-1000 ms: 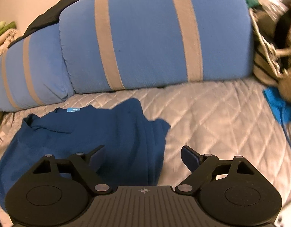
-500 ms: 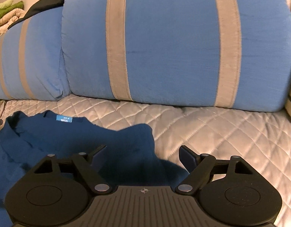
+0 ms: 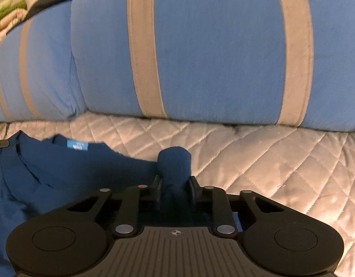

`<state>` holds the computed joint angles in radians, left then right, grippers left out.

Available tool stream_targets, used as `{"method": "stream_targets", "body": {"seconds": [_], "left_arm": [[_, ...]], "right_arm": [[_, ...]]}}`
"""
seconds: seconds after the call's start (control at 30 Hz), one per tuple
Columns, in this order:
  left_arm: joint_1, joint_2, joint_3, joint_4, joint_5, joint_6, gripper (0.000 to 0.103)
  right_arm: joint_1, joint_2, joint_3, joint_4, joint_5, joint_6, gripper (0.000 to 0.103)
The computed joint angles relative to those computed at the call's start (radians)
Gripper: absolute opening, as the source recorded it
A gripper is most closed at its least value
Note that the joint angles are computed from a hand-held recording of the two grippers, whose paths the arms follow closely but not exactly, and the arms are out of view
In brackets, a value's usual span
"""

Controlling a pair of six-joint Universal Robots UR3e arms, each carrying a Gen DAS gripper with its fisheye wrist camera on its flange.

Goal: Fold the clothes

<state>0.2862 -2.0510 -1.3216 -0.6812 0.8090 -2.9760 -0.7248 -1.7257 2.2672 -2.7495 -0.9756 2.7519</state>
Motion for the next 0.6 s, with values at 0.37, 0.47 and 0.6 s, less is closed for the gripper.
{"method": "stream_targets", "body": {"seconds": [0.37, 0.47, 0.6], "left_arm": [[0.039, 0.058, -0.080, 0.132, 0.017, -0.156, 0.011], [0.011, 0.031, -0.067, 0.139, 0.075, -0.174, 0.011], [-0.033, -0.009, -0.040, 0.111, 0.157, -0.147, 0.012]], "right_arm": [[-0.362, -0.248, 0.057, 0.390, 0.377, -0.071, 0.018], [-0.341, -0.171, 0.058, 0.287, 0.382, 0.017, 0.018], [-0.244, -0.045, 0.054, 0.093, 0.278, 0.121, 0.019]]}}
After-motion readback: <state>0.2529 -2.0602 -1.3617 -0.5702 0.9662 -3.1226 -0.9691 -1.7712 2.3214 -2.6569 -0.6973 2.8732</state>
